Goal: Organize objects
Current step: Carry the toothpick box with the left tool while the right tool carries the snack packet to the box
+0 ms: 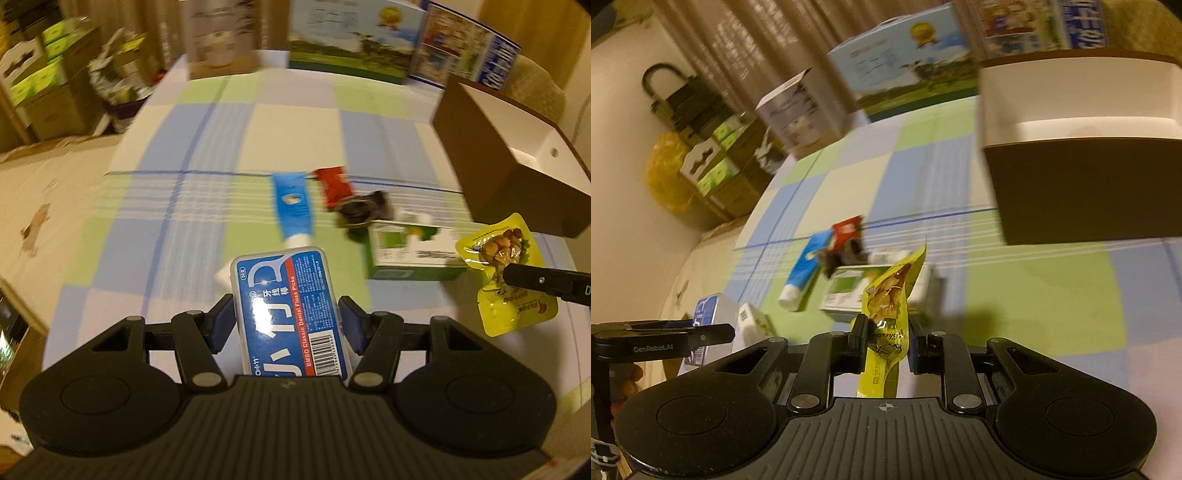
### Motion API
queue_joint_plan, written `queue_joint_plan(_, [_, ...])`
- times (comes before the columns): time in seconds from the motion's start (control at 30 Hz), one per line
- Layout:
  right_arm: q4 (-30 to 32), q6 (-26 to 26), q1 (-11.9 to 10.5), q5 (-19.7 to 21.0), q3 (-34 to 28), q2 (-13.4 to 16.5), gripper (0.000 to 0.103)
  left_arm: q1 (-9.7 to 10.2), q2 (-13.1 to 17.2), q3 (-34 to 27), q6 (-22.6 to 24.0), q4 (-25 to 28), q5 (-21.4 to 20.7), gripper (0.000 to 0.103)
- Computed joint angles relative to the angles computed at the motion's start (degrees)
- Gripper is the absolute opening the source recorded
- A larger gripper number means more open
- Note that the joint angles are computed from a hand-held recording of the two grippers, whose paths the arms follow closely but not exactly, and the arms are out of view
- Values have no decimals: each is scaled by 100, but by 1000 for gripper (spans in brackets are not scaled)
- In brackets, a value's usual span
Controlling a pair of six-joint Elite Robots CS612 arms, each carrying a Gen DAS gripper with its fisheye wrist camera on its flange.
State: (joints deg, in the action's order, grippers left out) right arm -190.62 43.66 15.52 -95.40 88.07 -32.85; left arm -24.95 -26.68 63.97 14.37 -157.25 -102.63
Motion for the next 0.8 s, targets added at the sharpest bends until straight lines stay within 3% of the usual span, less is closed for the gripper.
queue_joint_plan(0.47, [-883,283,-308,-486,1190,-588,17,-510,-106,88,342,0,-306,56])
queue_joint_plan(0.8, [-1551,79,-733,-618,1768,-965,17,-910,-71,-152,288,-55,-484,56])
